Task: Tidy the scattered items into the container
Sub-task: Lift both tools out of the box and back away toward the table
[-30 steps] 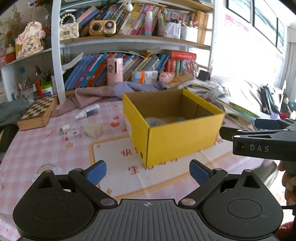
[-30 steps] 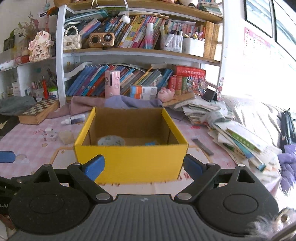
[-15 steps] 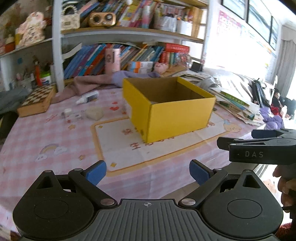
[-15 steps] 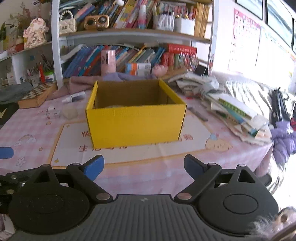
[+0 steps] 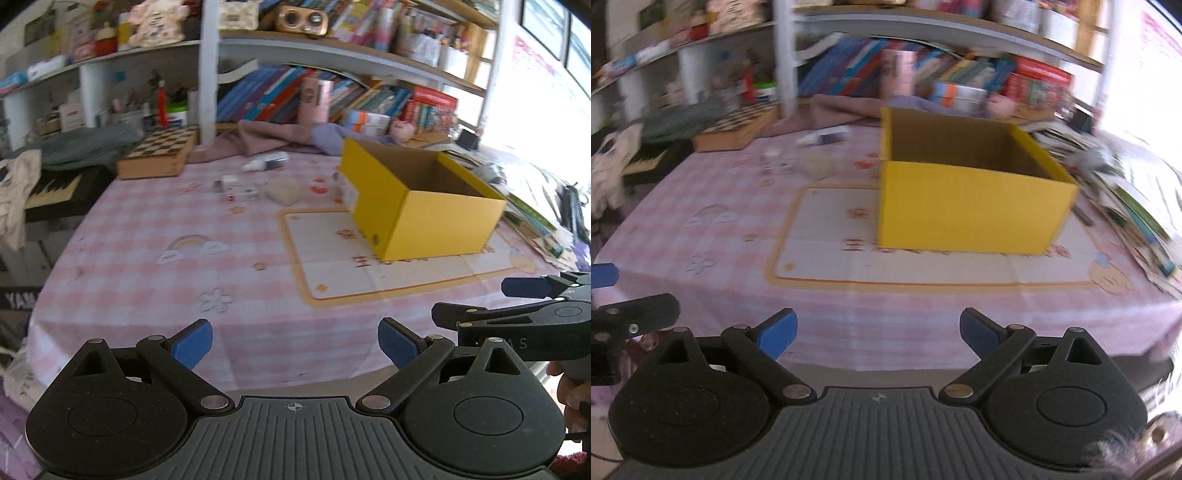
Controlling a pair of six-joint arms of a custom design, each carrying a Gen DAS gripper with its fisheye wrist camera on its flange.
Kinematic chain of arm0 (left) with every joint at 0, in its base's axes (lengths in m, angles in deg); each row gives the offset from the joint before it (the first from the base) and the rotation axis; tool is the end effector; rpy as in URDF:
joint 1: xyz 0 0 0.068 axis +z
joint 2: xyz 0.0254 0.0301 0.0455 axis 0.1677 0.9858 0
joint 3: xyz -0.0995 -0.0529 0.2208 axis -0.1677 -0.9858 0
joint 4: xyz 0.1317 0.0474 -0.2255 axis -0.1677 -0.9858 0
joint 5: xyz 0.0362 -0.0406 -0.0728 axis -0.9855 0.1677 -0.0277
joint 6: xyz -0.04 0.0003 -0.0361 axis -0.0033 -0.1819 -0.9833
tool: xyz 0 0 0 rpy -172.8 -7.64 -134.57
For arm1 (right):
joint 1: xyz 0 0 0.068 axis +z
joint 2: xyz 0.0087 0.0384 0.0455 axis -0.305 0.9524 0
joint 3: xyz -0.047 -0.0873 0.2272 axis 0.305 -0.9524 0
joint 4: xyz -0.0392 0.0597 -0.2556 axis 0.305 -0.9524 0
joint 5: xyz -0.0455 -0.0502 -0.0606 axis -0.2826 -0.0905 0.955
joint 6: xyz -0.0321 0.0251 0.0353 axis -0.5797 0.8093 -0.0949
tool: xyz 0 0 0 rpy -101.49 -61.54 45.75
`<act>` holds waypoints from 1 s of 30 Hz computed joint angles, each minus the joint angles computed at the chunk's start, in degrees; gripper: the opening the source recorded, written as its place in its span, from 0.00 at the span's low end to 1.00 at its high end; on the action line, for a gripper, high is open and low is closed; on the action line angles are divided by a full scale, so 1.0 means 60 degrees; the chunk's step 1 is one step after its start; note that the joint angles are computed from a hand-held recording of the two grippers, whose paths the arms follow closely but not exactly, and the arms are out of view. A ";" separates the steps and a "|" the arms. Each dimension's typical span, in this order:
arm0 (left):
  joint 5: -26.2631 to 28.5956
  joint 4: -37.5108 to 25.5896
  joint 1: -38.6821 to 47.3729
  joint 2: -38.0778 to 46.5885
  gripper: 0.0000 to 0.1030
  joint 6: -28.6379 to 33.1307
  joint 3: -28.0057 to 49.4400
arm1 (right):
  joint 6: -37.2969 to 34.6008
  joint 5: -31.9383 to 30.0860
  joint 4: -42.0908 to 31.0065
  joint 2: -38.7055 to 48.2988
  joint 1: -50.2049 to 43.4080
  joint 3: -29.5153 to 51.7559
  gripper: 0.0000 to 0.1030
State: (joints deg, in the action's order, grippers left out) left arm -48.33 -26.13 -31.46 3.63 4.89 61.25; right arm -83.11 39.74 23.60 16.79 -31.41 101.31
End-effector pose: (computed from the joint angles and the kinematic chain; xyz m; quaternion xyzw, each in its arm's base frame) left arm 0.2075 -0.1521 0.2362 -0.1689 0.8954 0.0232 0.4113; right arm 0.3253 -0.0599 0.2231 -0.2798 0.8768 0.1038 0.3770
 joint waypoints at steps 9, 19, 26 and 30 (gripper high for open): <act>-0.0185 -0.0230 0.0361 -0.0479 0.95 -0.0369 -0.0398 | -0.0421 -0.0405 0.0068 -0.0292 0.0871 -0.0177 0.92; 0.0054 0.0539 0.1838 -0.0628 0.95 0.0690 -0.0663 | 0.0382 -0.0415 0.0807 0.0732 0.1997 0.0608 0.90; 0.0985 0.1988 0.3580 0.0237 0.95 0.2250 -0.0280 | 0.1183 -0.0180 0.1319 0.2255 0.2884 0.2328 0.88; 0.1512 0.2592 0.4300 0.0997 0.95 0.2865 0.0156 | 0.1534 0.0005 0.1306 0.3335 0.3203 0.3701 0.87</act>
